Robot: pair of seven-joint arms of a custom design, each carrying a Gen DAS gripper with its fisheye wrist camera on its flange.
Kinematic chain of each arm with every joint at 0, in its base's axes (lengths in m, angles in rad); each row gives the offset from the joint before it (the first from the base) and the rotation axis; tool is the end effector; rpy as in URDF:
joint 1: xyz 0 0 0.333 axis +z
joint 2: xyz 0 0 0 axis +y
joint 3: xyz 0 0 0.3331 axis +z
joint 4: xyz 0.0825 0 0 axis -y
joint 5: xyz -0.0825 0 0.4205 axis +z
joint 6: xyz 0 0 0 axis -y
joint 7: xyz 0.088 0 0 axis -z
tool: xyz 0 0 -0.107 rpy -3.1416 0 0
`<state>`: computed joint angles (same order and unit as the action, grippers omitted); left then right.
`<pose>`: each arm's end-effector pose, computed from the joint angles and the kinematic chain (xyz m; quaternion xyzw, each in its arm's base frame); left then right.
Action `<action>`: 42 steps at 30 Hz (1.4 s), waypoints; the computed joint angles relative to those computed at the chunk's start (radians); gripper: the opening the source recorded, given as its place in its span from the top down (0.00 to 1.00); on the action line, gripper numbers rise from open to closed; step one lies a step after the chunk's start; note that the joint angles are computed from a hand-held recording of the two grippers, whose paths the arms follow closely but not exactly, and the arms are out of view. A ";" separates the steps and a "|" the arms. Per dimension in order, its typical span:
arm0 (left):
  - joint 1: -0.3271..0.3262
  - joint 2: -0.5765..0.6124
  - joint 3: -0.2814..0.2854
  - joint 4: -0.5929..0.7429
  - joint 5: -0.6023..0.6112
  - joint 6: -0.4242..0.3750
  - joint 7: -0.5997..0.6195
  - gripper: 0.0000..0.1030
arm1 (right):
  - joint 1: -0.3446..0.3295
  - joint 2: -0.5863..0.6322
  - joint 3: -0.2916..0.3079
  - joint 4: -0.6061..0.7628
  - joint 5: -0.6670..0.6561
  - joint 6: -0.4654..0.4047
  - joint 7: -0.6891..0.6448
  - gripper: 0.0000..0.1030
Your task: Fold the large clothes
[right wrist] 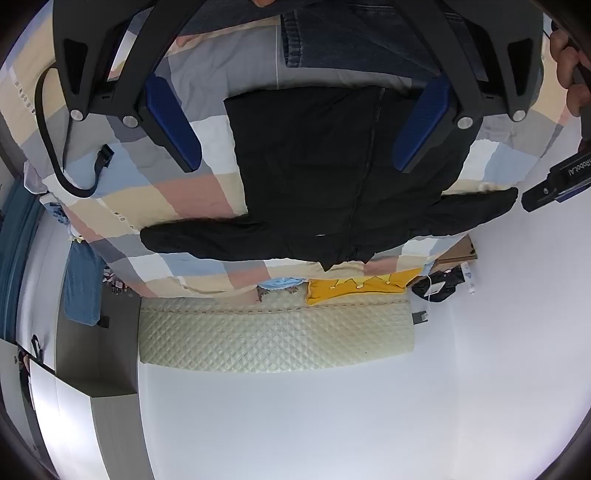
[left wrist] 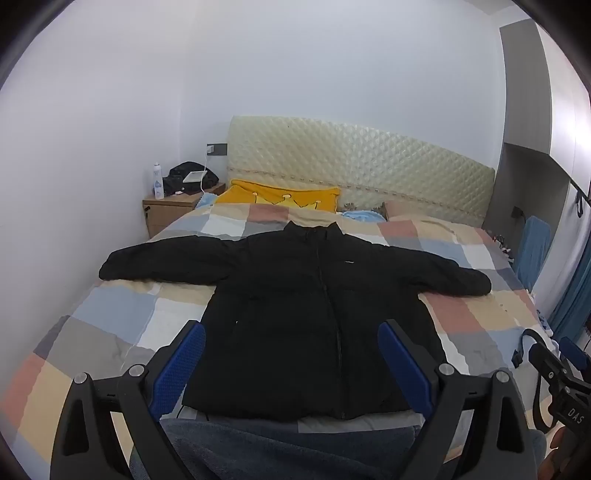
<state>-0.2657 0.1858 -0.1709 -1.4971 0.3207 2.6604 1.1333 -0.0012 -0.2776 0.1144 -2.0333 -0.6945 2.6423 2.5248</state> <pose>0.6421 -0.2948 0.6937 -0.5600 0.6747 -0.3973 0.2707 0.5483 0.0874 0.6727 -0.4931 0.7170 -0.3795 0.3141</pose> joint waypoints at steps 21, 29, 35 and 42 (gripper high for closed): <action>-0.006 -0.008 -0.001 -0.046 0.018 0.034 -0.002 0.08 | 0.006 0.021 -0.010 0.014 -0.022 0.010 -0.005 0.00; 0.003 0.007 -0.011 -0.005 -0.042 -0.006 0.051 0.08 | 0.008 0.022 -0.008 0.018 -0.026 -0.001 -0.004 0.00; -0.011 0.016 -0.003 0.017 -0.022 -0.019 0.036 0.08 | 0.008 0.019 -0.009 0.011 -0.019 0.004 -0.004 0.00; -0.002 0.030 -0.019 0.036 -0.089 -0.062 0.092 0.08 | 0.001 0.020 -0.006 0.005 -0.032 0.003 0.006 0.00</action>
